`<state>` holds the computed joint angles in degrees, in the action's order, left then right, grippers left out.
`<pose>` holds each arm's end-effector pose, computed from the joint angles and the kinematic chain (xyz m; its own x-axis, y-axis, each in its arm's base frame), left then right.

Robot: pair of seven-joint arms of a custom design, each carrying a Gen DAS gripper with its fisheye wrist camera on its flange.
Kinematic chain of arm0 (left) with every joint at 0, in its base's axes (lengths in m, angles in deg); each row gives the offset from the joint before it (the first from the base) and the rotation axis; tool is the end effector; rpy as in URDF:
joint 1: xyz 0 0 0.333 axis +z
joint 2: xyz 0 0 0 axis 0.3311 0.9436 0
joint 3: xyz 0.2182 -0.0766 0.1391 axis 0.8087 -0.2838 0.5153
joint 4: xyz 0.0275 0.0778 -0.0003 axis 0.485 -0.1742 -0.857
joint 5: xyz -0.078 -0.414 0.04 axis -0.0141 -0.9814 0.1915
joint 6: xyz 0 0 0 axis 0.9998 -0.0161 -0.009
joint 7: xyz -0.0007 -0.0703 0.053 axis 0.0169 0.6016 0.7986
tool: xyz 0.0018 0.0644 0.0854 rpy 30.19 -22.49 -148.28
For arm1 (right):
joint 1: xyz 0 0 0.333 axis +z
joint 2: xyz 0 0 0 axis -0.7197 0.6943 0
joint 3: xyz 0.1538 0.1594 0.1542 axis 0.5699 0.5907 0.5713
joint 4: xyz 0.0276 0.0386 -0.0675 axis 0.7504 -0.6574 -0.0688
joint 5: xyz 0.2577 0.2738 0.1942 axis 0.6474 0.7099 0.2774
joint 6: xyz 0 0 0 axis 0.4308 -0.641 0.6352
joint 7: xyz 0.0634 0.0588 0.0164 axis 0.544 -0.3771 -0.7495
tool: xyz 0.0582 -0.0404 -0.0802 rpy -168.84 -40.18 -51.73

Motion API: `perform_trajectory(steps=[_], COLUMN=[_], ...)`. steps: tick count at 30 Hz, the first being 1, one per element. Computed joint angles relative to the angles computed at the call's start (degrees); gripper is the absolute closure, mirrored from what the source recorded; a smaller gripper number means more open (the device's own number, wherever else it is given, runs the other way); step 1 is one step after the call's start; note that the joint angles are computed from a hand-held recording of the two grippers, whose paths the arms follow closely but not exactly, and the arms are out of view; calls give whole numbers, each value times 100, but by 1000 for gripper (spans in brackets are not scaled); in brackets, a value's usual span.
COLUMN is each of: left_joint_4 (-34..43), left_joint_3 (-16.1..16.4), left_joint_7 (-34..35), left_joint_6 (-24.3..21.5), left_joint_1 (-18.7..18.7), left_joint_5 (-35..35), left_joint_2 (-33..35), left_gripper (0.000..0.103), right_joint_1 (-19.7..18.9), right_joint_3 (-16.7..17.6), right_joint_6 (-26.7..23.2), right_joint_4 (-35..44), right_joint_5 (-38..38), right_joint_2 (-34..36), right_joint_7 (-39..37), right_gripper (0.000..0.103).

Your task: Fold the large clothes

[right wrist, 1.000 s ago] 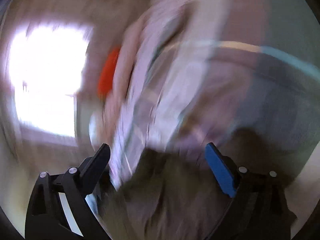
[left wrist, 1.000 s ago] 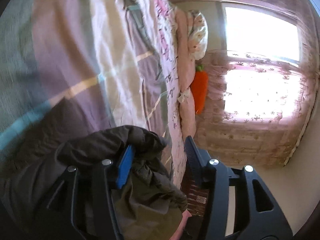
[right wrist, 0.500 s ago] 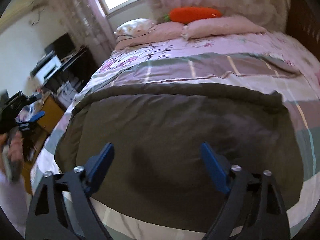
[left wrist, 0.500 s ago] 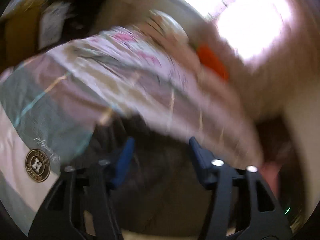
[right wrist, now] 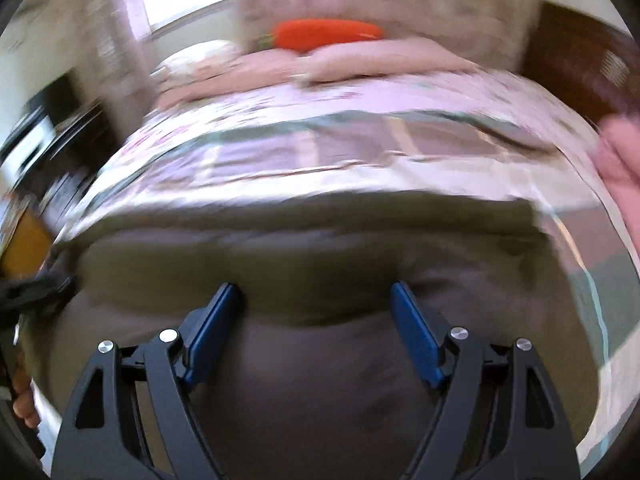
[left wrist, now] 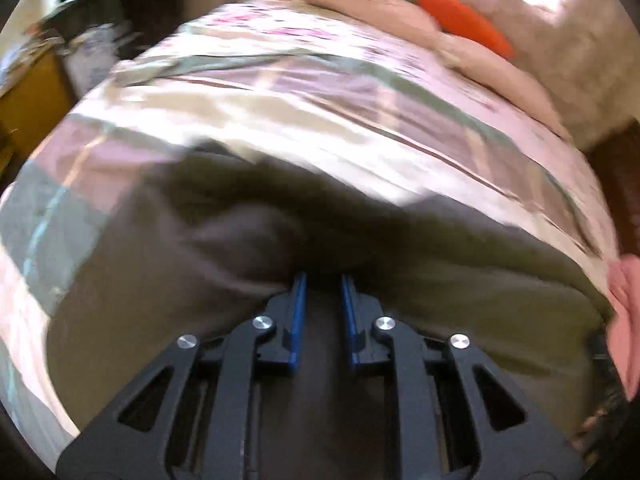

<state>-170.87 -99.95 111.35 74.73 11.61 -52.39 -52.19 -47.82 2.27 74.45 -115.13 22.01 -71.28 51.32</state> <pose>0.6316 -0.1991 0.4850 0.0982 -0.9836 0.1515 -0.8623 -0.1601 -0.4803 0.5408 0.0679 0.4634 -0.3415 -0.9271 -0.1546 -0.6658 0.3547 -0.6564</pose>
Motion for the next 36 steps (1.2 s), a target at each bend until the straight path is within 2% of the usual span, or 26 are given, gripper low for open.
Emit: perform_trajectory(steps=[2, 3, 5, 6, 8, 10, 11, 13, 15, 18, 20, 22, 27, 33, 36], left_joint_4=[7, 11, -57, -131, -79, -123, -110, -308, -399, -774, -901, -989, -904, -434, -246], left_joint_3=[130, 166, 195, 208, 209, 207, 182, 85, -9, -154, -153, -199, -289, -251, -240], left_joint_7=[-197, -201, -124, -152, -234, -522, -660, -555, -326, 171, 664, 974, 834, 395, 308], left_joint_6=[-69, -87, -77, -34, -128, -159, -105, 114, 211, 185, 55, -72, -151, -104, -58], left_joint_1=[84, 169, 357, 411, 445, 402, 362, 260, 125, -154, -374, -534, -617, -559, -556], left_joint_5=[217, 84, -381, -492, -529, -336, -249, -132, 42, 3, -592, -766, -296, 200, 396], left_joint_2=[87, 120, 109, 70, 58, -133, -181, -554, -777, -1251, -1404, -1489, -1144, -487, -211], left_gripper=[91, 98, 100, 100, 100, 99, 90, 80, 72, 72, 72, 73, 73, 72, 72], right_joint_1=[-213, -275, -521, -498, -306, -523, -586, -320, -3, 440, 583, 796, 772, 679, 798], right_joint_3=[-158, -297, -289, -463, -755, -485, -368, -416, -382, -162, 18, 101, 309, 331, 158], right_joint_6=[-146, -148, -470, -582, -438, -629, -637, -258, -282, -542, -720, -887, -1072, -960, -902], right_joint_4=[-96, -189, -218, -280, -406, -418, -462, -648, -628, -454, -395, -340, -138, 333, 558], right_joint_5=[34, 161, -24, 291, 1085, 736, 565, 924, 1285, 1590, 1645, 1792, 1565, 928, 798], right_joint_2=[26, 17, 23, 33, 2, -194, -351, -770, -1018, -1165, -1215, -1157, -652, 105, 468], right_joint_7=[219, 216, 540, 482, 64, 405, 582, 349, -170, -924, -1174, -1422, -1333, -688, -616], right_gripper=[24, 24, 24, 24, 24, 24, 24, 24, 24, 24, 24, 24, 24, 18, 15])
